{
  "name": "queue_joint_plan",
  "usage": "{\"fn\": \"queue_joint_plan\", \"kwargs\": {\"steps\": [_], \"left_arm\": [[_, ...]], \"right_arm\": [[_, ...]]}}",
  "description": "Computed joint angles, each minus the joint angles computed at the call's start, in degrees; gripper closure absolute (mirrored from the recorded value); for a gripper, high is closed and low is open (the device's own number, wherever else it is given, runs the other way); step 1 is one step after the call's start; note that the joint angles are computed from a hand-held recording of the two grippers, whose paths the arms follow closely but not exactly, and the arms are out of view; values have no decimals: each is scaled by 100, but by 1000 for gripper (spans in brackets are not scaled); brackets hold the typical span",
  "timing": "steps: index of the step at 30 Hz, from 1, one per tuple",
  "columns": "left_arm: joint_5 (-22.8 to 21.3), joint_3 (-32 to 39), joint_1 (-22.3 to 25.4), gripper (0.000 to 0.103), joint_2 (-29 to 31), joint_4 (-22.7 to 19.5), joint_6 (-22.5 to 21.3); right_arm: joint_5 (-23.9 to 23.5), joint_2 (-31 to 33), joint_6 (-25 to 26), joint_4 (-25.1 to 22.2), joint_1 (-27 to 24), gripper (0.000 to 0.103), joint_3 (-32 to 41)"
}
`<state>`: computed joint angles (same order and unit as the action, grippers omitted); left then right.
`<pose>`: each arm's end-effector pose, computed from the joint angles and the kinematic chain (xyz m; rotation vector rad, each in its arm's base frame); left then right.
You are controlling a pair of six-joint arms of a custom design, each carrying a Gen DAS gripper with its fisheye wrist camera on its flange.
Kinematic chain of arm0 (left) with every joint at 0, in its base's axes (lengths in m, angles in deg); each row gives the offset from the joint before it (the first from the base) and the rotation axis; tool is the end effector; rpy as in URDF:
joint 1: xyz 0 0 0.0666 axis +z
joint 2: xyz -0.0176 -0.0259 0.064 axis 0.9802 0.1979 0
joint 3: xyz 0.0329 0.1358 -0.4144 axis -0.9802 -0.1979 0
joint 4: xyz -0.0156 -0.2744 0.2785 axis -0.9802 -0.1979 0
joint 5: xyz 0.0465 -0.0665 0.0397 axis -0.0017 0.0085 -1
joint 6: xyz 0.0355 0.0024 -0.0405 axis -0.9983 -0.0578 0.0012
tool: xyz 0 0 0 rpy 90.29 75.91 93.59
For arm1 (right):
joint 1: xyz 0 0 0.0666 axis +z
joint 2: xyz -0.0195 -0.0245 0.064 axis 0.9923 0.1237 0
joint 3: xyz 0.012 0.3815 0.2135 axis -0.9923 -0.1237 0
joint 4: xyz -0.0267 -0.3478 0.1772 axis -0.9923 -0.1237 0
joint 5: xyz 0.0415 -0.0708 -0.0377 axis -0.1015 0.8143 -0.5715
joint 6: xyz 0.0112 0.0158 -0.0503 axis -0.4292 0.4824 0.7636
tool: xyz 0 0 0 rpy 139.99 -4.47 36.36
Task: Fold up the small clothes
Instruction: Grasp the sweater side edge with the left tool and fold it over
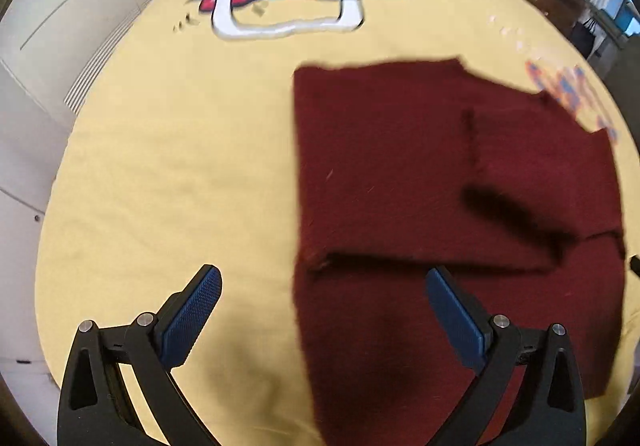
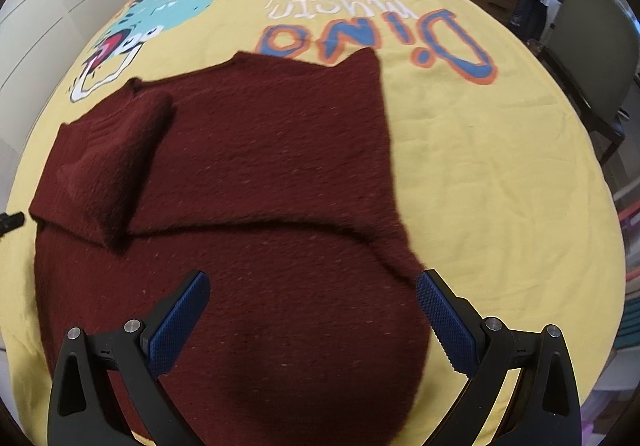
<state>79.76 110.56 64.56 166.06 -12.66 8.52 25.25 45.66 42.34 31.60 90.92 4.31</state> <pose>0.4512 -0.1118 0.3997 0.4497 2.7306 0.0107 0.3282 0.0436 0.3574 0.4615 2.6631 0.0955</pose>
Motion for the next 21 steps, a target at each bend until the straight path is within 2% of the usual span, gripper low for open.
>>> {"fn": "queue_joint_plan", "kwargs": {"steps": [3,5,6,9,11,12,13,15,18,21], "left_arm": [[-25,-189,52,4,154,242,-65],[-135,-313,20,15,266,501,-70],[-146,-335,11,23,313,572,-57],[3,-394,31,26,439,848,105],[139,-378,52,37,483,944,157],[242,-353,57,51,507,959,154],[295,-330,47,69,518,964,141],[404,-260,23,88,548,891,28],[353,-198,-45,91,576,814,-118],[533,-115,14,91,643,701,-77]], "right_arm": [[5,103,6,-4,116,0,26],[17,182,1,-4,181,0,52],[26,212,1,-8,207,0,67],[70,341,40,-6,305,0,165],[102,426,46,4,359,0,266],[117,479,60,6,389,0,334],[131,513,68,6,408,0,381],[140,649,98,8,493,0,596],[109,843,188,24,656,0,943],[236,1167,456,-22,900,0,1424]]}}
